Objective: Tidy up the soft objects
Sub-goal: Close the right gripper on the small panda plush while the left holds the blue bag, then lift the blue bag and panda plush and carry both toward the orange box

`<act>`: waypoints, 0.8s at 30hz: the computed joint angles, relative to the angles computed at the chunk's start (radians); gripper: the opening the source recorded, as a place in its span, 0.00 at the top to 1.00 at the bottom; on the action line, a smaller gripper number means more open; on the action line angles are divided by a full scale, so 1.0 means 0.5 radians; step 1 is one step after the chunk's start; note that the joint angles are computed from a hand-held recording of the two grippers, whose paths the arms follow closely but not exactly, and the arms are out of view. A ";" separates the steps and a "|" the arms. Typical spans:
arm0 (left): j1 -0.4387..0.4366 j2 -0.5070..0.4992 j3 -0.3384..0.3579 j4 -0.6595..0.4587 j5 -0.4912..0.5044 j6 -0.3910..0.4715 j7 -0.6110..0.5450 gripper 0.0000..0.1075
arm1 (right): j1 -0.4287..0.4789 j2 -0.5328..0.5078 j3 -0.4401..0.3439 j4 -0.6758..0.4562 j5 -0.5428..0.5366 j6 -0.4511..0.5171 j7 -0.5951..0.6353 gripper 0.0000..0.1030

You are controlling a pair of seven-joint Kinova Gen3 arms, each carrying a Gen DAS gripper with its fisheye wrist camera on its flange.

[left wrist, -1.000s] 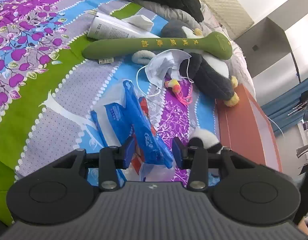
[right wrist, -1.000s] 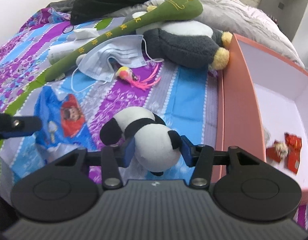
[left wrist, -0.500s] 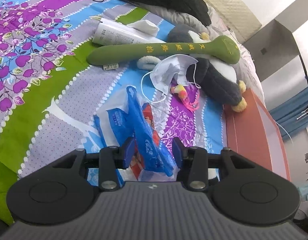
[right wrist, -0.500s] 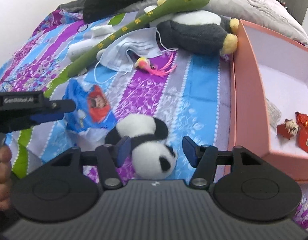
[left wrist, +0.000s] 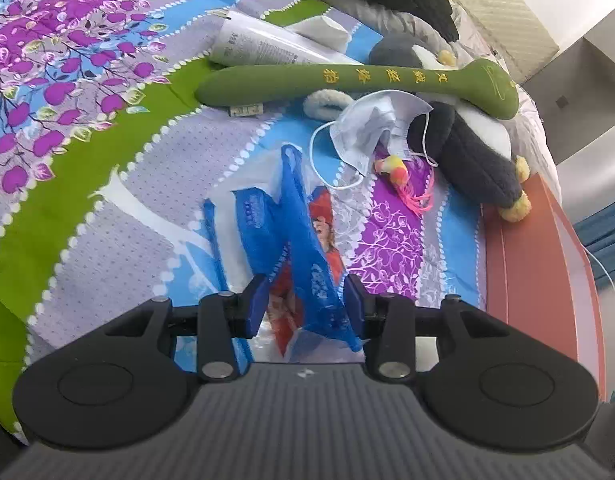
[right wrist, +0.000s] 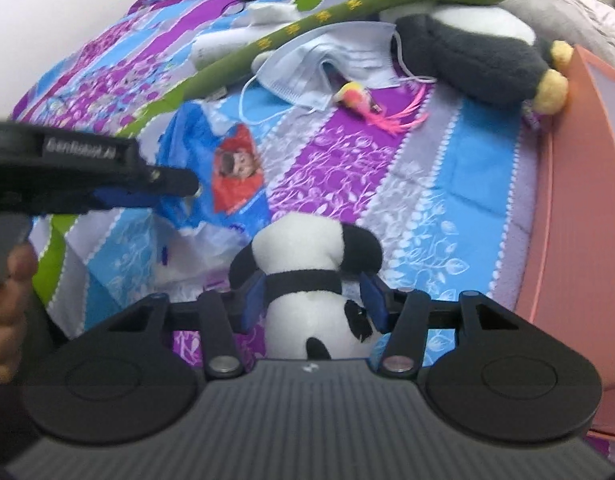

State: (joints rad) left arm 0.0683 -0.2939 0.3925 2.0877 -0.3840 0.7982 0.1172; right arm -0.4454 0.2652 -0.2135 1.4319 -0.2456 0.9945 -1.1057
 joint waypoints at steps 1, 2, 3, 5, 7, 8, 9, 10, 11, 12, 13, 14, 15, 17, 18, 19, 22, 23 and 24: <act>-0.001 0.017 0.007 -0.012 -0.008 0.005 -0.001 0.56 | 0.000 -0.007 -0.002 0.020 0.000 -0.019 0.009 0.47; -0.005 0.037 0.024 -0.025 -0.030 0.019 0.010 0.56 | 0.001 -0.019 -0.005 0.050 -0.001 -0.050 0.021 0.47; -0.002 0.057 0.038 -0.038 -0.052 0.035 0.025 0.56 | 0.001 -0.030 -0.007 0.076 0.000 -0.083 0.030 0.47; 0.018 0.099 0.049 -0.064 -0.093 0.067 0.056 0.56 | -0.001 -0.062 -0.009 0.136 0.001 -0.153 0.035 0.48; 0.067 0.161 0.037 -0.112 -0.134 0.131 0.030 0.56 | -0.005 -0.101 -0.017 0.201 0.006 -0.235 0.066 0.56; 0.106 0.206 0.013 -0.154 -0.141 0.182 -0.028 0.56 | 0.015 -0.117 -0.036 0.223 -0.006 -0.258 0.089 0.62; 0.132 0.229 0.001 -0.172 -0.158 0.204 -0.054 0.56 | 0.004 -0.131 -0.017 0.232 -0.012 -0.273 0.080 0.62; 0.159 0.250 -0.008 -0.185 -0.183 0.226 -0.059 0.56 | 0.005 -0.151 -0.012 0.248 -0.013 -0.298 0.065 0.62; 0.185 0.264 -0.021 -0.185 -0.205 0.233 -0.061 0.56 | 0.005 -0.167 -0.007 0.266 -0.006 -0.326 0.055 0.62; 0.210 0.279 -0.036 -0.184 -0.224 0.239 -0.065 0.56 | -0.003 -0.188 0.005 0.290 0.026 -0.364 0.018 0.62; 0.235 0.290 -0.061 -0.181 -0.228 0.235 -0.077 0.56 | -0.008 -0.207 0.018 0.314 0.054 -0.400 -0.026 0.62; 0.259 0.292 -0.089 -0.168 -0.232 0.214 -0.085 0.57 | 0.000 -0.221 0.026 0.331 0.059 -0.424 -0.053 0.62; 0.282 0.294 -0.112 -0.159 -0.240 0.201 -0.094 0.57 | 0.012 -0.233 0.032 0.345 0.053 -0.440 -0.078 0.62; 0.319 0.301 -0.157 -0.153 -0.240 0.181 -0.175 0.57 | 0.035 -0.251 0.047 0.373 0.043 -0.468 -0.146 0.62; 0.334 0.303 -0.178 -0.156 -0.236 0.178 -0.231 0.58 | 0.042 -0.255 0.052 0.388 0.046 -0.484 -0.183 0.62; 0.344 0.304 -0.189 -0.158 -0.239 0.179 -0.268 0.59 | 0.049 -0.258 0.060 0.402 0.049 -0.496 -0.227 0.62; 0.361 0.299 -0.236 -0.165 -0.205 0.173 -0.439 0.70 | 0.085 -0.232 0.057 0.409 0.005 -0.475 -0.259 0.61; 0.362 0.296 -0.242 -0.168 -0.197 0.177 -0.481 0.75 | 0.090 -0.225 0.056 0.411 0.001 -0.475 -0.271 0.60; 0.363 0.292 -0.253 -0.173 -0.177 0.179 -0.533 0.80 | 0.089 -0.220 0.051 0.411 0.005 -0.478 -0.277 0.60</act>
